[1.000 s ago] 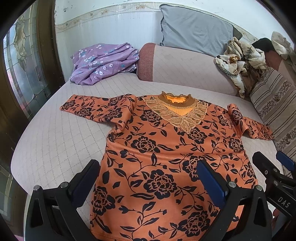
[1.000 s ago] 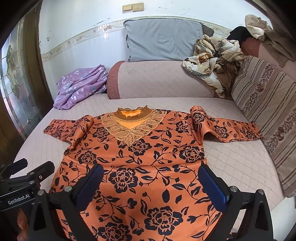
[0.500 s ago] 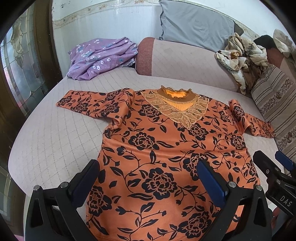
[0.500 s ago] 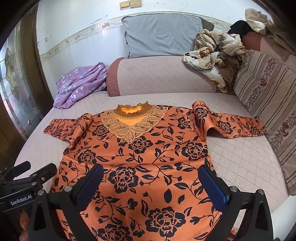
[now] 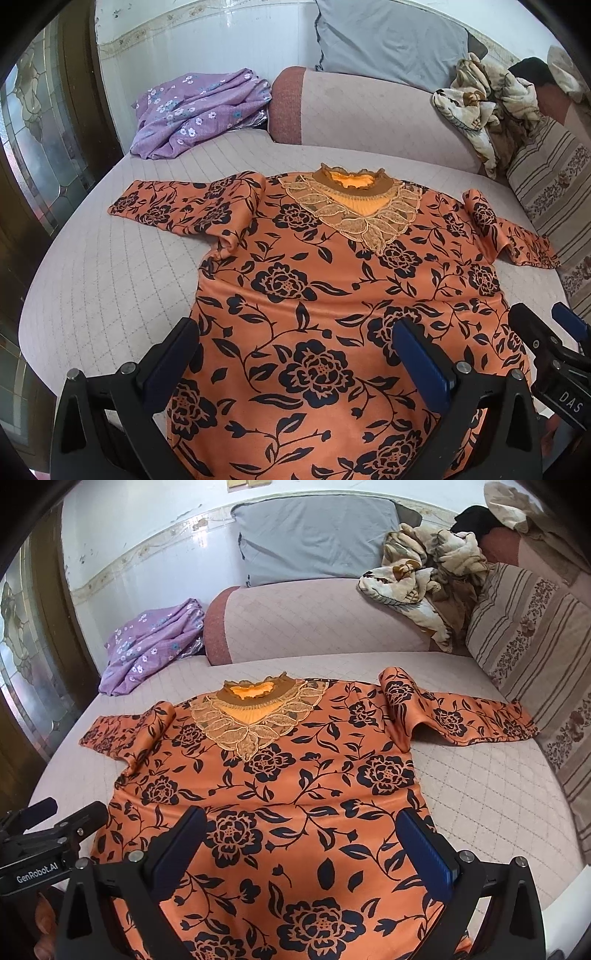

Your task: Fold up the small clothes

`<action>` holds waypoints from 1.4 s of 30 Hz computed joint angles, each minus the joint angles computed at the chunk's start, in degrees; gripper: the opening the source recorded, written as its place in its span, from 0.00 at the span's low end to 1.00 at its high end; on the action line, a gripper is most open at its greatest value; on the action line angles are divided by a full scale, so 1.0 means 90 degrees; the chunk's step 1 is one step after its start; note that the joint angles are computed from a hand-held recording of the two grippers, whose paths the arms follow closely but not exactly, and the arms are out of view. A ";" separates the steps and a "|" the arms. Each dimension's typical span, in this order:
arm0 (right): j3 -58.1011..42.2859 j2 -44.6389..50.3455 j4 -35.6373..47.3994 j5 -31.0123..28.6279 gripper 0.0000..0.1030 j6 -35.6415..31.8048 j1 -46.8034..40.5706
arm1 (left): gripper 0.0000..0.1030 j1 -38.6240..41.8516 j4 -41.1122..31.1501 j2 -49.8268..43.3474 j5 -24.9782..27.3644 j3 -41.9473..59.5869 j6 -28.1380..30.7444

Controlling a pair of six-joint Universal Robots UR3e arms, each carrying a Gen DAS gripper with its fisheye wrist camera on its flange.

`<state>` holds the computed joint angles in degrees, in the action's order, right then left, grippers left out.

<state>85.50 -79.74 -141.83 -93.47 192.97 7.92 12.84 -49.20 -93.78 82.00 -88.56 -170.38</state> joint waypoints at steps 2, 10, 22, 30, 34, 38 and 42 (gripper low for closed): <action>0.0005 0.0002 -0.0006 0.0015 1.00 0.0014 -0.0001 | 1.00 -0.0013 0.0028 -0.0020 0.0003 0.0005 -0.0008; -0.0152 0.0132 0.0058 -0.0011 1.00 -0.0028 0.0048 | 1.00 -0.0044 0.0042 -0.0186 0.0010 0.0104 -0.0061; -0.0360 0.0393 0.0098 -0.0070 1.00 -0.0074 0.0164 | 1.00 -0.0122 0.0052 -0.0375 0.0070 0.0247 -0.0107; -0.0371 0.0412 0.0130 -0.0065 1.00 -0.0068 0.0169 | 1.00 -0.0126 0.0076 -0.0382 0.0054 0.0239 -0.0085; -0.0341 0.0429 0.0079 0.0002 1.00 -0.0072 0.0156 | 1.00 -0.0072 0.0024 -0.0392 -0.0008 0.0251 -0.0055; 0.0159 0.0114 -0.0128 0.1006 1.00 0.0007 -0.0548 | 1.00 0.0443 -0.0052 -0.0671 -0.0187 0.0424 -0.0112; 0.1162 -0.0333 -0.0844 0.2533 1.00 0.0171 -0.2254 | 1.00 0.1103 -0.0097 -0.1598 0.0244 0.1163 -0.0589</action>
<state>95.96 -82.73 -149.43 -70.67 194.52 -12.36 22.77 -50.07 -108.16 84.20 -78.09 -175.68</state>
